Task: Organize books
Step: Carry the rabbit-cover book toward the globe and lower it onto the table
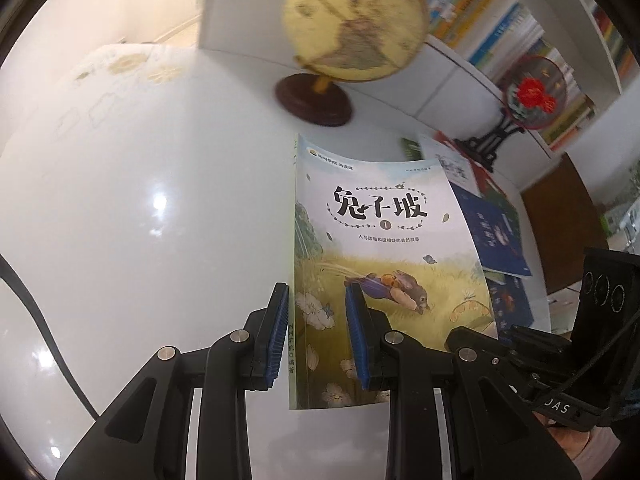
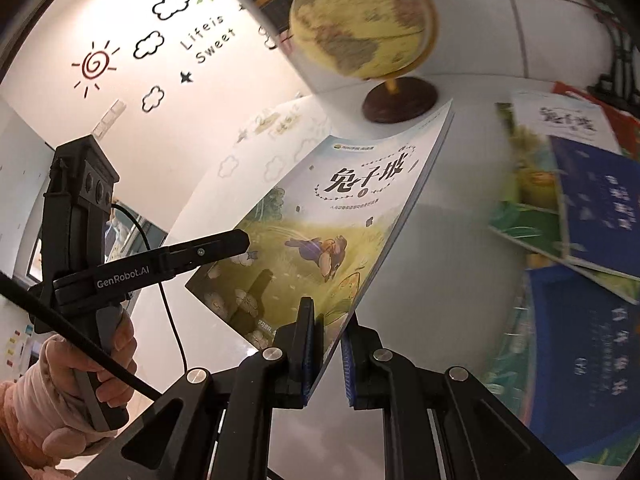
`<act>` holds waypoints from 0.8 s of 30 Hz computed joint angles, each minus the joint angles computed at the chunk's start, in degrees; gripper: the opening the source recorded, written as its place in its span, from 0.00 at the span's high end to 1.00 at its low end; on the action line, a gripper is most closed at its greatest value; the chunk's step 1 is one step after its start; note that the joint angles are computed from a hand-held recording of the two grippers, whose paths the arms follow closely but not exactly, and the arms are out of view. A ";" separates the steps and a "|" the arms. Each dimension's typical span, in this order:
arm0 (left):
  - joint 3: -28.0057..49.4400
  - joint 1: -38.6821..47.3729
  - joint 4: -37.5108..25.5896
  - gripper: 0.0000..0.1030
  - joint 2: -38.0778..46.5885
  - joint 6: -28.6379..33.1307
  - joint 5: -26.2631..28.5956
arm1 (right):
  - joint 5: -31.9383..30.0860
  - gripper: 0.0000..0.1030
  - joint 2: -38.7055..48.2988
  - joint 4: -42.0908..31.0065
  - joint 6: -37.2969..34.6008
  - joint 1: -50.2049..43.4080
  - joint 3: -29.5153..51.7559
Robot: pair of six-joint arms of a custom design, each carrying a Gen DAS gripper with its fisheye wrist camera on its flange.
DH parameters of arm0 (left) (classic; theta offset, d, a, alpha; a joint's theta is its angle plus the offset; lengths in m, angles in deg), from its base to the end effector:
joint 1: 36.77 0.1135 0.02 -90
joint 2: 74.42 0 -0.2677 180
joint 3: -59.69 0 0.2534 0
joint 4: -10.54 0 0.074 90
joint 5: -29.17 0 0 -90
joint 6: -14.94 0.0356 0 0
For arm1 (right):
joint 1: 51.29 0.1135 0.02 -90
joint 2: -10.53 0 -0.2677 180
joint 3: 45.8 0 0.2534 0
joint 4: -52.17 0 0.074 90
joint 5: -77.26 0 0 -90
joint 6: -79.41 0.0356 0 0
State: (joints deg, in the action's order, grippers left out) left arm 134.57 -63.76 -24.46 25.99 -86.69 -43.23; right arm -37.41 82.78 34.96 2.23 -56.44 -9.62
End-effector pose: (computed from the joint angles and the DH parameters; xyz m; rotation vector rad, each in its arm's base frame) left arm 0.3071 -0.1685 0.1736 0.4678 2.6498 -0.6266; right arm 0.2073 -0.0038 0.1340 0.2086 2.4669 0.5936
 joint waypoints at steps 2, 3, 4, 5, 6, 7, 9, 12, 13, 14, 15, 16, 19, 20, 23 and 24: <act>-0.42 1.27 0.17 0.77 0.29 0.38 0.06 | 1.30 0.88 3.73 2.53 1.72 2.84 1.13; -0.56 1.94 0.25 0.77 0.56 0.67 -0.13 | 1.69 0.88 5.56 3.37 2.06 3.60 1.91; -0.51 2.59 0.26 0.77 0.87 0.92 -0.25 | 2.24 0.88 7.67 4.52 2.86 4.87 2.76; -0.45 2.96 0.30 0.77 1.03 0.92 -0.14 | 2.76 0.88 9.27 5.61 3.85 6.03 3.39; -0.32 3.64 0.47 0.77 1.48 1.16 0.22 | 2.80 0.88 10.73 6.24 4.17 6.46 4.05; 0.03 4.08 0.42 0.77 2.23 1.57 0.39 | 3.10 0.88 12.38 7.08 4.84 7.21 4.69; 0.74 4.21 0.07 0.77 3.69 2.00 0.16 | 3.70 0.88 13.76 7.95 5.90 8.08 4.98; 1.38 3.58 0.02 0.77 5.96 2.57 -1.75 | 4.01 0.88 17.99 9.17 6.94 8.03 6.27; 1.28 3.57 0.20 0.77 6.42 2.82 -2.02 | 4.03 0.88 18.67 9.00 7.25 8.11 6.76; 1.29 3.61 0.25 0.77 6.84 2.95 -2.25 | 4.62 0.88 20.31 8.91 7.89 8.44 7.75; 1.46 3.67 0.27 0.77 7.48 2.99 -2.26 | 5.08 0.88 21.27 8.44 8.34 8.74 8.63; 1.62 3.78 0.33 0.77 8.01 2.97 -2.03 | 5.09 0.88 22.58 8.21 8.86 8.62 9.37; 2.70 3.70 -0.40 0.77 9.58 3.10 -2.70 | 4.49 0.88 23.79 7.70 10.84 7.85 9.93; 2.97 3.46 -0.66 0.77 9.95 3.36 -3.33 | 4.68 0.88 24.10 7.42 11.34 8.18 10.29; 3.21 2.97 -0.62 0.77 10.33 3.81 -2.63 | 5.14 0.86 25.35 5.98 11.68 8.57 11.72; 3.61 2.30 -0.95 0.77 10.53 3.92 -3.85 | 3.88 0.87 25.89 6.44 11.81 8.33 11.78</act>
State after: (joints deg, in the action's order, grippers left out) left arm 138.18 -61.46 -25.41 36.52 -82.77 -47.08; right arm -33.53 108.67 41.40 14.04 -48.10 2.16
